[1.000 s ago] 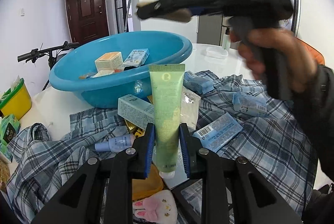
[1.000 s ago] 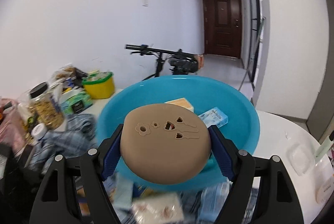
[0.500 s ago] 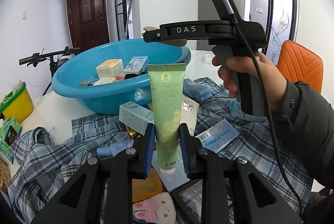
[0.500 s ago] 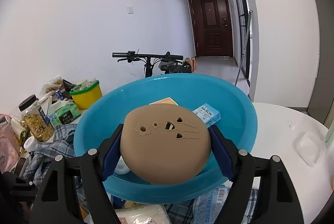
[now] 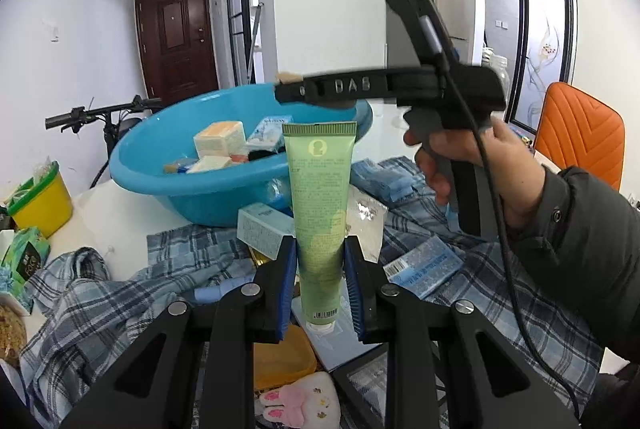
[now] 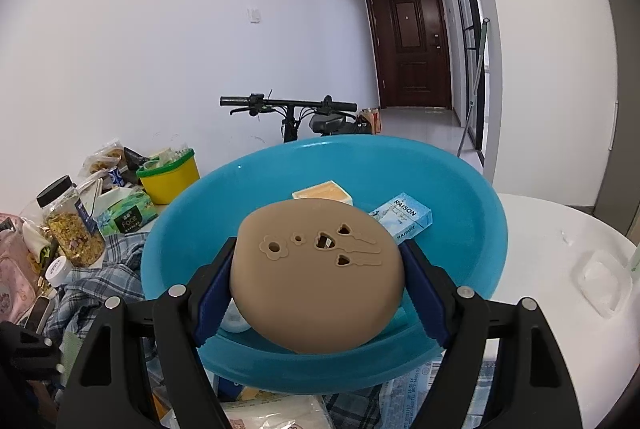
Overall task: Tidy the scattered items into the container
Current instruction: 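Carry the tan disc over the basin with the right tool while the left tool carries the green tube there, then lower the green tube into the basin and open the left tool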
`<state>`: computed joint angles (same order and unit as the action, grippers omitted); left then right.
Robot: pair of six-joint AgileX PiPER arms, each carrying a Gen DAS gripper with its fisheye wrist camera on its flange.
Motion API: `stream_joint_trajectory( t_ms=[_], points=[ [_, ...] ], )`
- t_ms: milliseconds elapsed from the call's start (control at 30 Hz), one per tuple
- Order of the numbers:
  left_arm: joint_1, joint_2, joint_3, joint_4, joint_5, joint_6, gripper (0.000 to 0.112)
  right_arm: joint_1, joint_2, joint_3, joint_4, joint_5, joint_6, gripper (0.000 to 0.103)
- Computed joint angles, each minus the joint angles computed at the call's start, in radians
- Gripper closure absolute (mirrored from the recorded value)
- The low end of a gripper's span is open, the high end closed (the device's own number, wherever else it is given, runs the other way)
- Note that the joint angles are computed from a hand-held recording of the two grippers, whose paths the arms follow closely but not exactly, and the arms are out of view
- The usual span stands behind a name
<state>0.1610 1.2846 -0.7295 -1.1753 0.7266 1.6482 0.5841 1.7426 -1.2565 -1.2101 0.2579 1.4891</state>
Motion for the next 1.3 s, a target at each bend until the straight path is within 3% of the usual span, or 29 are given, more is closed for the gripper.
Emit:
stream_joint_trajectory(
  t_ms=[167,433,600,767,933,1033,1200,1300],
  points=[
    [0.028,-0.023,-0.01,-0.005,0.011,-0.03,0.087,0.003,0.007,-0.003,-0.001,0.002,-0.002,0.026],
    [0.031,-0.043,-0.089,0.093,-0.008,-0.223,0.087,0.004,-0.012,0.03,-0.076,-0.009,0.087,0.026],
    [-0.024,-0.038,-0.151,0.123,-0.098,-0.361,0.087,-0.004,-0.023,0.043,-0.098,-0.043,0.128,0.026],
    [-0.138,0.012,-0.234,0.233,-0.243,-0.528,0.087,0.002,-0.026,0.042,-0.121,-0.025,0.143,0.026],
    [-0.216,0.082,-0.328,0.323,-0.341,-0.688,0.087,-0.03,-0.032,0.049,-0.097,-0.1,0.16,0.026],
    [-0.252,0.141,-0.378,0.369,-0.399,-0.757,0.087,-0.02,-0.035,0.052,-0.17,-0.07,0.229,0.026],
    [-0.278,0.255,-0.464,0.568,-0.456,-0.985,0.087,-0.027,-0.04,0.07,-0.291,-0.073,0.364,0.026],
    [-0.258,0.297,-0.483,0.474,-0.435,-0.904,0.087,-0.021,-0.039,0.078,-0.383,-0.056,0.461,0.026]
  ],
)
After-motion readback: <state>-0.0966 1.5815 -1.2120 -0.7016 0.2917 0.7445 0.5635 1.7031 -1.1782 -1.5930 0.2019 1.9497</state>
